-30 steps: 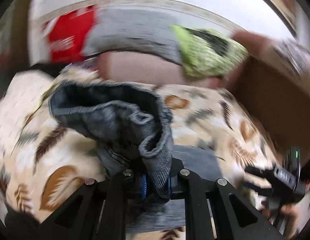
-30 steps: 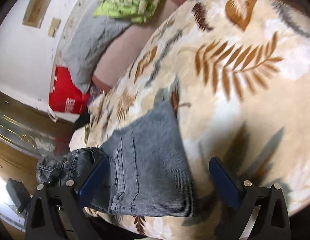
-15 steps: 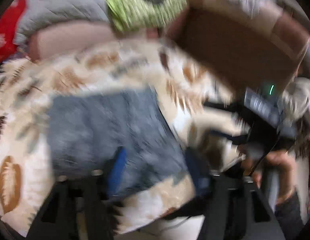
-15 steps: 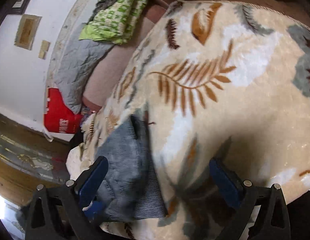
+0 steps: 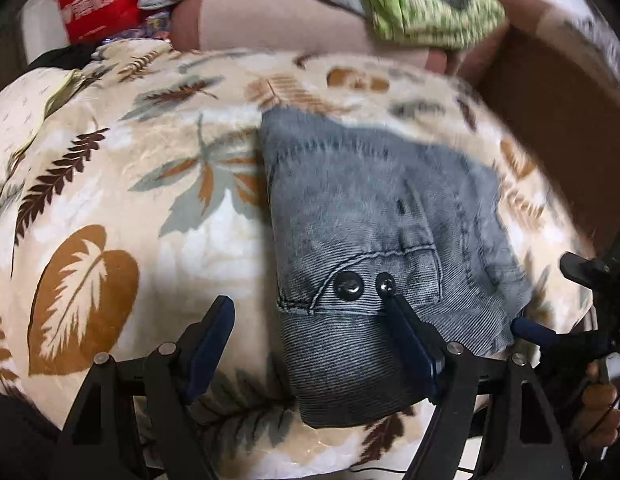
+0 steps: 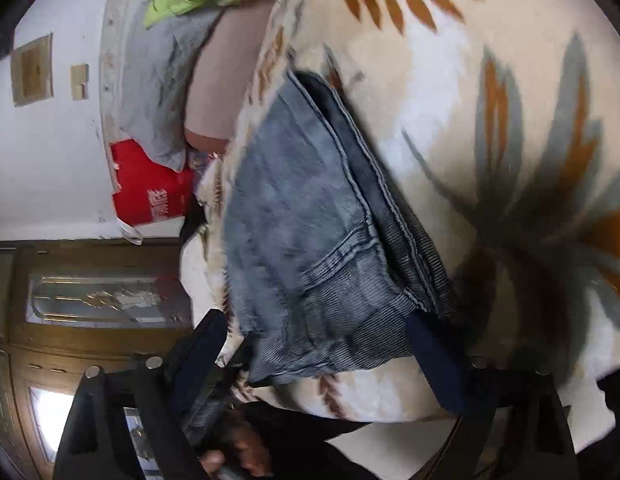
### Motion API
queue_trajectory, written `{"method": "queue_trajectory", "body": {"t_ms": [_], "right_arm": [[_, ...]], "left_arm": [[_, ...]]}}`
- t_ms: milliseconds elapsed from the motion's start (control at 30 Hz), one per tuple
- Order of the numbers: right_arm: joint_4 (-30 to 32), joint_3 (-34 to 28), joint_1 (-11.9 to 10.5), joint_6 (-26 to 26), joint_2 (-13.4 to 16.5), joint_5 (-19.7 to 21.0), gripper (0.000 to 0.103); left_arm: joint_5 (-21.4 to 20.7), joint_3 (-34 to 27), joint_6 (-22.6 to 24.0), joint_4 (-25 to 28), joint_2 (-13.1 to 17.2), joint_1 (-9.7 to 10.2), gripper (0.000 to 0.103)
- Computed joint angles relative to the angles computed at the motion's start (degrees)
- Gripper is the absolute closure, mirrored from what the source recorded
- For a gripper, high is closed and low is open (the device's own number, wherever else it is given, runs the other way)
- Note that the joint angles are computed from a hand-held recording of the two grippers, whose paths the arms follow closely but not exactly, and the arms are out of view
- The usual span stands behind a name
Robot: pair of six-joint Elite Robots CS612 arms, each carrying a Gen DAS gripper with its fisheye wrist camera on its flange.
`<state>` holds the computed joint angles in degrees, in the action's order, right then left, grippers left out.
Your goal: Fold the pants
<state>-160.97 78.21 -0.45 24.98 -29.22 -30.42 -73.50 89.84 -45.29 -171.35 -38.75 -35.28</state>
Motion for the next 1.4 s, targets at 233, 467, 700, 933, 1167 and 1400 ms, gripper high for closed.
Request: {"method": "queue_trajectory", "body": {"t_ms": [233, 467, 700, 933, 1167, 1400], "right_arm": [[-1.55, 0.67, 0.55, 0.90, -1.75, -1.45, 0.010], [-1.35, -1.15, 1.19, 5.26, 0.14, -4.49, 0.029], [2.13, -2.12, 2.34, 0.08, -0.55, -13.13, 0.093], [-5.12, 4.64, 3.27, -6.75, -6.19, -22.18, 0.098], [-1.44, 3.65, 1.65, -4.16, -3.37, -14.35, 0.083], [-10.25, 3.85, 0.05, 7.04, -2.67, -5.43, 0.016]], "left_arm": [[-0.10, -0.41, 1.45, -2.78, 0.40, 0.21, 0.023], [-0.44, -0.43, 0.12, -2.42, 1.16, 0.19, 0.019], [-1.38, 0.25, -0.36, -3.63, 1.09, 0.38, 0.018], [-0.07, 0.61, -1.02, -2.99, -0.02, 0.21, 0.017], [2.90, -2.27, 3.67, 1.93, 0.87, -0.53, 0.017], [0.95, -2.20, 2.83, 0.85, 1.80, -0.05, 0.015]]}}
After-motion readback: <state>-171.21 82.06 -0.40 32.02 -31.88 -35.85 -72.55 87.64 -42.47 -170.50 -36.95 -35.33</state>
